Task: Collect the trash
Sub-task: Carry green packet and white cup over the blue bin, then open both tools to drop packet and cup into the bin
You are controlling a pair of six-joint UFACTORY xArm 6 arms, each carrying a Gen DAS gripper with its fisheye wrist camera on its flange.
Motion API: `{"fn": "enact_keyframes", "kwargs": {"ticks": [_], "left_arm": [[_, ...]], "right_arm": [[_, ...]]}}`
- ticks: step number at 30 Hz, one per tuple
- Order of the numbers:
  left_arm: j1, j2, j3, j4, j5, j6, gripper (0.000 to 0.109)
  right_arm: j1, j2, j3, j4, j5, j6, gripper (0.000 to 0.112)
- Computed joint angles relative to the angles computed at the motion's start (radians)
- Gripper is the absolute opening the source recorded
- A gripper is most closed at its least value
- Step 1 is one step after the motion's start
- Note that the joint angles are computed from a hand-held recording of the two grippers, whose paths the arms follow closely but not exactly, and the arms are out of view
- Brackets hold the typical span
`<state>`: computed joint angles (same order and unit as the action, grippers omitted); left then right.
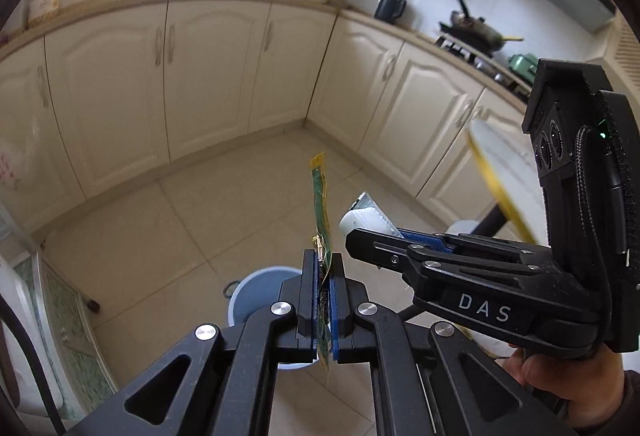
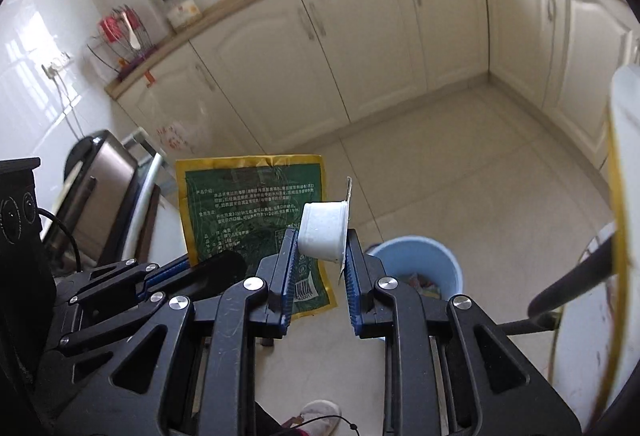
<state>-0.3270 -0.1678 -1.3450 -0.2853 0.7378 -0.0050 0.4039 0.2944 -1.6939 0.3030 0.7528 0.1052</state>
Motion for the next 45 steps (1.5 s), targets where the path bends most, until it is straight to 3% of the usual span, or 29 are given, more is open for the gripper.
{"fn": "enact_keyframes", "kwargs": {"ticks": [8, 16, 23, 25, 31, 33, 35, 37, 45], "left_arm": [[0.015, 0.103, 0.027, -0.083, 0.056, 0.046, 0.001], [0.003, 0.202, 0.010, -0.083, 0.104, 0.059, 0.001], [-0.001, 0.342, -0.164, -0.059, 0.180, 0.012, 0.002], [-0.021, 0.423, -0.274, -0.040, 0.196, -0.039, 0.003], [0.002, 0.455, -0.315, -0.051, 0.196, -0.054, 0.008], [0.007, 0.429, -0.292, -0.047, 0.189, -0.064, 0.014], [0.010, 0.399, -0.276, -0.029, 0.189, -0.088, 0.037], [0.006, 0.348, -0.235, -0.003, 0.169, -0.108, 0.050], [0.016, 0.183, -0.116, 0.111, 0.149, -0.222, 0.072]], "right_arm": [[-0.043, 0.181, -0.048, 0.042, 0.035, 0.005, 0.021], [-0.092, 0.313, -0.077, 0.072, 0.057, 0.002, 0.021], [-0.107, 0.372, -0.112, 0.082, 0.065, 0.002, 0.022], [-0.106, 0.370, -0.109, 0.078, 0.067, 0.010, 0.024], [-0.109, 0.352, -0.093, 0.080, 0.041, 0.005, 0.025], [-0.107, 0.348, -0.093, 0.080, 0.038, 0.010, 0.028], [-0.105, 0.330, -0.083, 0.076, 0.041, 0.009, 0.029], [-0.094, 0.323, -0.090, 0.056, 0.045, 0.024, 0.030], [-0.053, 0.179, -0.036, -0.138, 0.045, 0.143, 0.063]]}}
